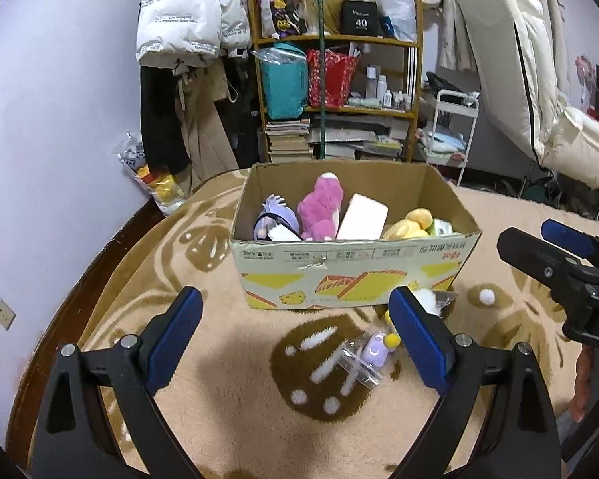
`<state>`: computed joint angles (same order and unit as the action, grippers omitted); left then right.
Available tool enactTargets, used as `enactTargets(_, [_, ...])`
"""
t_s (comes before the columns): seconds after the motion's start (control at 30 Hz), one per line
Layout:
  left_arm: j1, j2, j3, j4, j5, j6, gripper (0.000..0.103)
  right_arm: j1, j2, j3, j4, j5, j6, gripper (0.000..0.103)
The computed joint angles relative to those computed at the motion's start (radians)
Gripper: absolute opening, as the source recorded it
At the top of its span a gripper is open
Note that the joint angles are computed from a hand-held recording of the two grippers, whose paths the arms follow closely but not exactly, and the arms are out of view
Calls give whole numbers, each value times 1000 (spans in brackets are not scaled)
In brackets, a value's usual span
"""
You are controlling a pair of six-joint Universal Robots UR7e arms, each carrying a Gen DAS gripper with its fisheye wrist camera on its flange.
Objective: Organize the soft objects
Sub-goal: 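Withdraw both tools and reach toward the white fluffy plush and clear packet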
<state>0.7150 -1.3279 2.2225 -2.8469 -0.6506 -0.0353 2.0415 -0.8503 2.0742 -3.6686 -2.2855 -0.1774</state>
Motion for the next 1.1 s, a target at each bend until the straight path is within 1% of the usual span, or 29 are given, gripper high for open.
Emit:
enactTargets(0.1, [12,18,-9,1,-5,2,94,-13,3,-6,21,2,14,103])
enactTargets(0.37, [53,48,-36,51,-25,-33,94,-37,20,-23,66,-1,49,103])
enactTargets(0.57, [76,73,-47,94,-30,-54,94,-62,17,-33,150,7,108,103])
enactTargets(0.8, [106,94,-61,132,-59,-82,94,-88,34,-54,219,-3,135,103])
enactTargets(0.87, [114,101,-63,134,-64,-85,94,-99,37,-59,239,0,151,103])
enactTargets(1.03, [140,114,-61,86,-111,-55,94,-123,45,-67,273,21,188,103])
enactTargets(1.1, [148,123,-65,87,-123,-49,93,-132,49,-70,289,31,198,103])
